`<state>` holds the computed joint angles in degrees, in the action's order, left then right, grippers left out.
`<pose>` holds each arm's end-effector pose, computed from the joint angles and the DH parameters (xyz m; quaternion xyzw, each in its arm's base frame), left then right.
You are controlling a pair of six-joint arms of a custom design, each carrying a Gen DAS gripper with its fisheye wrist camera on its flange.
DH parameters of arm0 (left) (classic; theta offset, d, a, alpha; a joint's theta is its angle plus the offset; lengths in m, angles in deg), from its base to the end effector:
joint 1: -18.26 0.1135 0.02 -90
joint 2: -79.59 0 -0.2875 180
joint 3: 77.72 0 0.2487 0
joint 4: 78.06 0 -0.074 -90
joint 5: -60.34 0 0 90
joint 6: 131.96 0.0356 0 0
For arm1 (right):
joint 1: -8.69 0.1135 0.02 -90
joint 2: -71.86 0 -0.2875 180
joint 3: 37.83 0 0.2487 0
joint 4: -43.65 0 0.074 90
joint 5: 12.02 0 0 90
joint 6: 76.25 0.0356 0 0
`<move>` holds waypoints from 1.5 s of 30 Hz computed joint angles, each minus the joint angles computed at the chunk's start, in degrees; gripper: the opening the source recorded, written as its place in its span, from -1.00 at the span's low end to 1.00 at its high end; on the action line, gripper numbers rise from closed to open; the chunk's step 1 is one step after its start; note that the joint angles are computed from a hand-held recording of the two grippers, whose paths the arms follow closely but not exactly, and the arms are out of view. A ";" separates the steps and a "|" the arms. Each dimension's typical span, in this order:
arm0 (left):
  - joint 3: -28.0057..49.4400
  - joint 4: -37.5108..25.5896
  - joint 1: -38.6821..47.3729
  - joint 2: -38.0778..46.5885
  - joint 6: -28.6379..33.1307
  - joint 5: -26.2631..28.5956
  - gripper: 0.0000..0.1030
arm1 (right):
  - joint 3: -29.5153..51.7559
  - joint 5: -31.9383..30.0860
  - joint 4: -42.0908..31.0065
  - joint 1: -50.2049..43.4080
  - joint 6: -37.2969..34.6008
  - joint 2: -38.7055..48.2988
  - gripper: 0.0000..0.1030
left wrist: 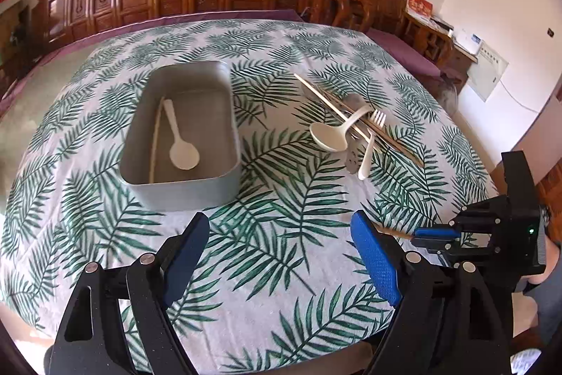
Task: Organize utensils
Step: 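Grasp another wooden chopstick from the pile with the right gripper, then grasp the large white spoon by its handle with the left gripper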
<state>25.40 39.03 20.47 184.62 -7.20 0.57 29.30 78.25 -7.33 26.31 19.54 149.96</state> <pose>0.3881 -0.0030 0.2881 0.3186 0.8885 -0.1746 0.2803 0.2444 0.0775 0.2508 -0.0994 0.9651 0.0469 0.2378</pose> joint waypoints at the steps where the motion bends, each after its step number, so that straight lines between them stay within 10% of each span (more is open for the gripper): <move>1: -0.07 0.27 -0.52 0.06 -0.17 -0.41 0.54 | 0.01 -0.15 -0.14 -0.13 -0.12 -0.05 -0.89; 21: 12.51 2.31 -14.44 12.46 -8.48 -7.93 0.53 | -1.18 -0.10 -0.31 -14.29 -0.32 -7.27 -0.89; 35: 42.29 -14.52 -17.84 33.19 -13.50 -10.43 0.02 | -2.29 -0.29 1.44 -17.62 2.25 -6.70 -0.88; 45: 49.90 -21.33 -17.08 37.68 -12.71 -7.68 -0.87 | -1.17 -0.41 1.15 -17.87 3.67 -6.35 -0.88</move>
<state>75.31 17.70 3.39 222.30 -19.91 -7.11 28.13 77.84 -6.18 8.45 23.21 143.60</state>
